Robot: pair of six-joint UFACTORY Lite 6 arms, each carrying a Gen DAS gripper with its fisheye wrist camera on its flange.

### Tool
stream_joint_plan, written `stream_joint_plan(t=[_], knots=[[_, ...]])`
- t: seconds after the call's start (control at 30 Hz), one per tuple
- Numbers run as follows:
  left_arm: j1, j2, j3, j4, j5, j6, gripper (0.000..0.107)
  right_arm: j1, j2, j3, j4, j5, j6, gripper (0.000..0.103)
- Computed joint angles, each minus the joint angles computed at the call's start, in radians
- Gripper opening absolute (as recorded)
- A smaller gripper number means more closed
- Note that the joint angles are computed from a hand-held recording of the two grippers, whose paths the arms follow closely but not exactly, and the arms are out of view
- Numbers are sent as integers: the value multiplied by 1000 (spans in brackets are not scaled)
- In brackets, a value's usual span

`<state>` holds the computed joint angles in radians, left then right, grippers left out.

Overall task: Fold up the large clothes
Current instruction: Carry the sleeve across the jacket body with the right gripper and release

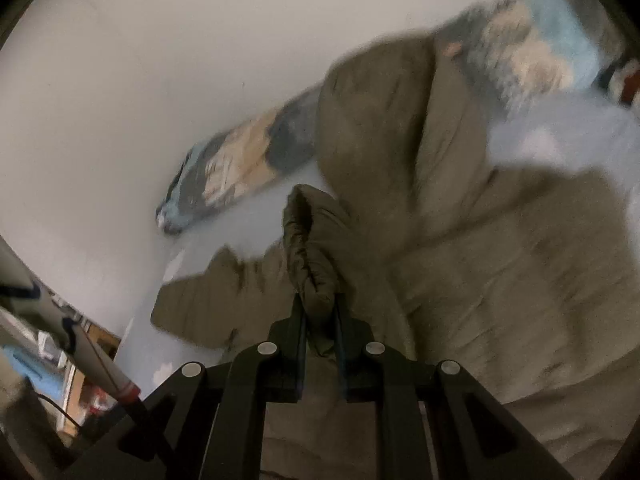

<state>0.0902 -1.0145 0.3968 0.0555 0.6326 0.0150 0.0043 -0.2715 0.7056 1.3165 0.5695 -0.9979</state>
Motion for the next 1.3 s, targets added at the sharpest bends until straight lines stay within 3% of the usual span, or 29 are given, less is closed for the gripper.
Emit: stream_joint_plan(t=[0.13, 0.23, 0.3, 0.43, 0.57, 0.7, 0.87, 0.93, 1.07, 1.13, 1.17, 1.2, 1.23, 1.3], knots=[[-21, 10, -3, 37, -10, -44, 103, 62, 128, -4, 183, -26, -173, 15], [-42, 45, 2, 68, -24, -93, 103, 79, 224, 30, 217, 49, -188, 31], [-31, 72, 10, 51, -39, -88, 103, 83, 215, 24, 197, 101, -158, 52], [-69, 100, 15, 95, -59, -161, 103, 50, 84, 20, 95, 145, -77, 67], [-172, 170, 13, 268, -92, -373, 103, -146, -60, 30, -3, 243, -9, 68], [-235, 294, 31, 409, -138, -555, 103, -425, -76, 69, -109, 248, 4, 81], [-273, 456, 82, 546, -198, -730, 103, -693, 162, 196, -295, 198, 133, 81], [-273, 507, 99, 573, -225, -769, 103, -766, 306, 291, -398, 244, 209, 80], [-300, 602, 126, 719, -244, -924, 103, -767, 321, 281, -420, 111, 131, 78], [-310, 636, 126, 794, -248, -1001, 103, -737, 327, 277, -432, 89, 108, 68], [-308, 662, 130, 828, -251, -1031, 103, -708, 339, 286, -448, 66, 117, 49], [-300, 694, 138, 843, -259, -1039, 103, -652, 336, 277, -506, 16, 152, 24], [-288, 727, 148, 844, -271, -1036, 103, -606, 329, 263, -548, -13, 188, 18], [-276, 788, 165, 855, -277, -1042, 103, -518, 338, 228, -620, -81, 251, 17]])
